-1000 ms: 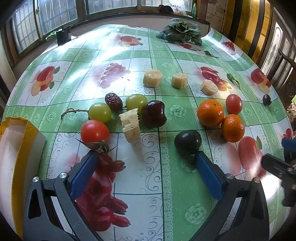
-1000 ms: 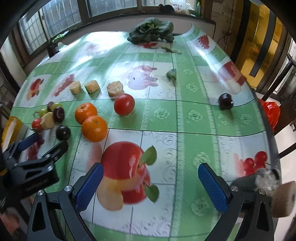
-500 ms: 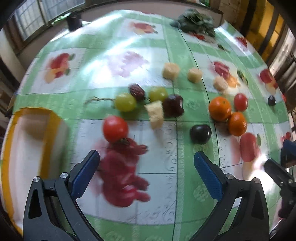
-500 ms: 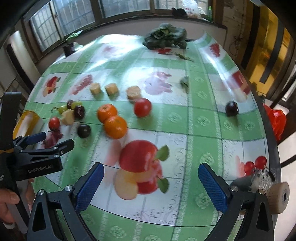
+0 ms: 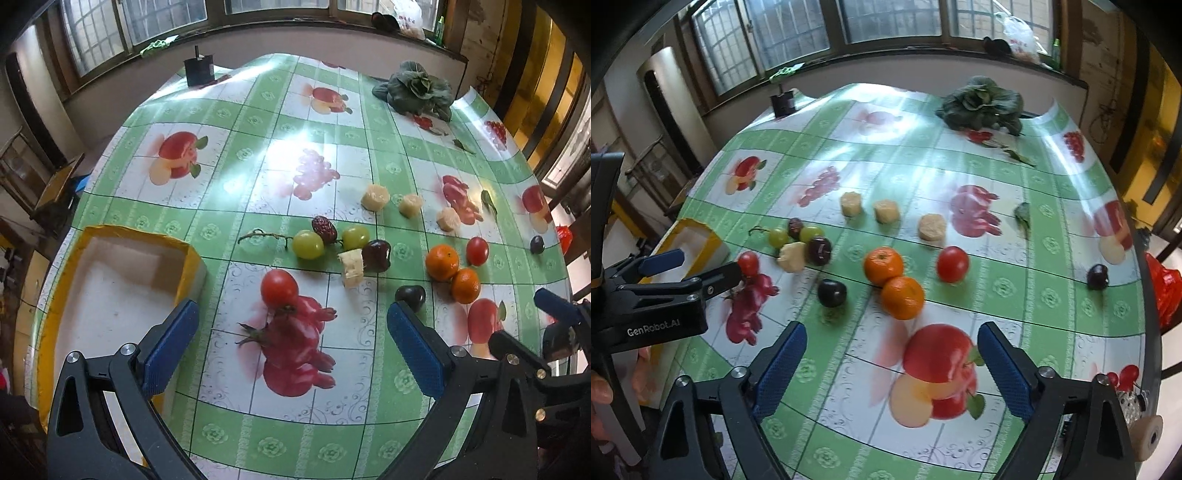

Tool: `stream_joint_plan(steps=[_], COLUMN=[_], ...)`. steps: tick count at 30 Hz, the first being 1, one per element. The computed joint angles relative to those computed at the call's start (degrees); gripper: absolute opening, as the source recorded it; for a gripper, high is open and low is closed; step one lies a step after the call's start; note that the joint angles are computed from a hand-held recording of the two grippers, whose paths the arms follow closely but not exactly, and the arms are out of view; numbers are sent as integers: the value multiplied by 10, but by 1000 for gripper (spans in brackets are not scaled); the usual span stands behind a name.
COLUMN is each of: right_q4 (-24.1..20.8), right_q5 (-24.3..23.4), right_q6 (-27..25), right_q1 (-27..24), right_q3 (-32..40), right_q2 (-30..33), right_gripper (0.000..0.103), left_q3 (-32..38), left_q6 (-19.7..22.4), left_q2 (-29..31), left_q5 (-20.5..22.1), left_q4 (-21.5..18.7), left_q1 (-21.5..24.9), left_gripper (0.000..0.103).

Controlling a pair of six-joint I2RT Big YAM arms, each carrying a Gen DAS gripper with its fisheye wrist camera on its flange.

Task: Organize fruits
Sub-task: 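Move left gripper to the black plum while right gripper approaches a mandarin orange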

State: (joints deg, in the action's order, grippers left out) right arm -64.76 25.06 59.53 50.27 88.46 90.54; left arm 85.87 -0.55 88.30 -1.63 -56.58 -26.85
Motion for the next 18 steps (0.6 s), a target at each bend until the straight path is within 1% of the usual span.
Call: stream_joint_plan(steps=[9,12,18], right_q4=[-4,1,13], right_q5=[7,10,-2], right_q6=[-31,-38,-43], right_q1=[4,6,5], right_q3=[19,19,11], right_q2=[12,13,10], right_gripper=[88,84,81], left_q3=[7,9,6], left_q6=[-2,-2,-2], left_q2=[6,8,9], left_q5=[6,8,6], left_q4=[-12,-14,-13], left_q1=[-3,-5,-9], left_gripper=[103,103,103])
